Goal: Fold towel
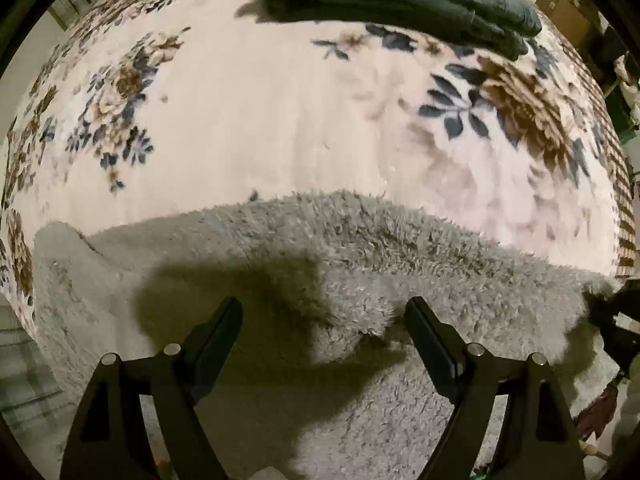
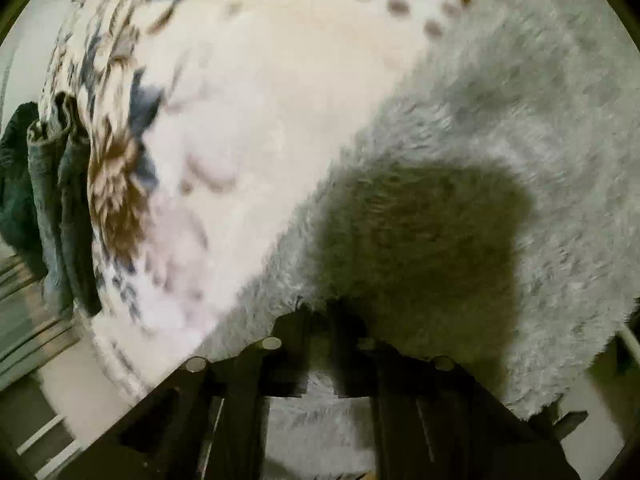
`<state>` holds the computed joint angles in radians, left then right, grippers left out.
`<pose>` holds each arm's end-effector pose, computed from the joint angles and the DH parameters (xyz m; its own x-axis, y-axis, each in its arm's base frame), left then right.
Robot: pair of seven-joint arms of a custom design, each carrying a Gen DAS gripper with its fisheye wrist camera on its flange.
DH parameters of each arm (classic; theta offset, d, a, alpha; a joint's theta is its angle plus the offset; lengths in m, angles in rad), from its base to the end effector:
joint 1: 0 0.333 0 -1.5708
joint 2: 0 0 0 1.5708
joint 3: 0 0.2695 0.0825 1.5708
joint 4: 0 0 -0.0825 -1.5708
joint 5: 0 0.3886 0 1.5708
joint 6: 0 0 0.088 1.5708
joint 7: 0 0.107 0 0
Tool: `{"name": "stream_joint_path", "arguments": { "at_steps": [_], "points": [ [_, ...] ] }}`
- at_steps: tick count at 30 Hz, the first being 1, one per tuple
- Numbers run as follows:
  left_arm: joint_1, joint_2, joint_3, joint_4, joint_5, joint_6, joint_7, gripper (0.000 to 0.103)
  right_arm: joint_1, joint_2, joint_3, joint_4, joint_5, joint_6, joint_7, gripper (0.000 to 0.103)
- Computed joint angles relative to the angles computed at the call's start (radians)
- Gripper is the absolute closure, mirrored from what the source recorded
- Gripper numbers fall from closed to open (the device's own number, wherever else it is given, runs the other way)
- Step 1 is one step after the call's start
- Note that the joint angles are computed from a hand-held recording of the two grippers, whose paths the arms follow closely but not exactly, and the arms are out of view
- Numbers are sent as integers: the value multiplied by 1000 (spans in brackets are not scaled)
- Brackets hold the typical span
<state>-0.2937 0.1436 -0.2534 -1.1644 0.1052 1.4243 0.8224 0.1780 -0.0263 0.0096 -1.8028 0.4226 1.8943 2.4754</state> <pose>0.5022 -0.2752 0.6750 0.2233 -0.9742 0.0341 -0.9650 -0.2259 -0.1330 0.5582 0.1367 0.5164 -0.7275 -0.6075 -0.3189 -0.6835 0.6821 0.2597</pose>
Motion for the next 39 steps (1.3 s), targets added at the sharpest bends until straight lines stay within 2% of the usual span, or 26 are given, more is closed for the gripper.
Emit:
{"name": "stream_joint_path", "arguments": {
  "at_steps": [3,5,8,11,12,14,15,16,19,23,26,28,29,30,31,35,38,39],
  "points": [
    [28,-43,15,-46,-31,17,15,20,4,-37,3,-18,-42,64,29,95],
    [40,-116,19,-143,-51,45,16,20,5,-47,-1,-29,-55,102,59,95],
    [49,-152,28,-197,-63,43,19,20,4,-41,-12,-45,-32,136,66,95],
    [65,-185,41,-274,-62,81,2,20,-11,7,-27,-31,85,115,-42,83],
    [71,-184,46,-283,-71,97,-2,20,-13,5,-23,-34,100,122,-58,73],
    [92,-170,63,-279,-64,110,26,20,-17,-46,-21,-75,109,158,-103,53],
    [97,-163,65,-278,-61,111,36,20,-18,-88,-24,-101,90,164,-120,48],
    [101,-124,66,-243,-54,114,44,20,-19,-135,-29,-128,60,154,-126,48],
    [115,-117,66,-250,-73,129,54,20,-20,-279,-51,-222,-19,86,-92,48],
    [131,-200,72,-285,-95,67,100,20,-20,-482,-82,-395,-86,2,24,48],
    [114,-298,66,-360,-122,31,91,20,-7,-576,-111,-516,-81,22,74,48],
    [88,-367,53,-429,-130,18,79,20,16,-613,-131,-604,-35,94,86,48],
    [73,-392,52,-455,-140,15,80,20,24,-626,-137,-642,-23,129,90,53],
    [58,-413,52,-478,-152,7,87,20,34,-630,-140,-661,-20,150,91,81],
    [45,-423,50,-487,-156,-6,89,20,41,-635,-141,-673,-26,154,92,97],
    [-6,-488,48,-582,-178,-34,122,20,33,-684,-116,-679,-142,73,148,98],
    [-32,-519,52,-637,-180,-56,144,20,65,-738,-189,-752,-72,106,85,94],
    [-37,-521,55,-639,-181,-62,147,20,65,-755,-208,-764,-56,118,62,84]
  ]
}}
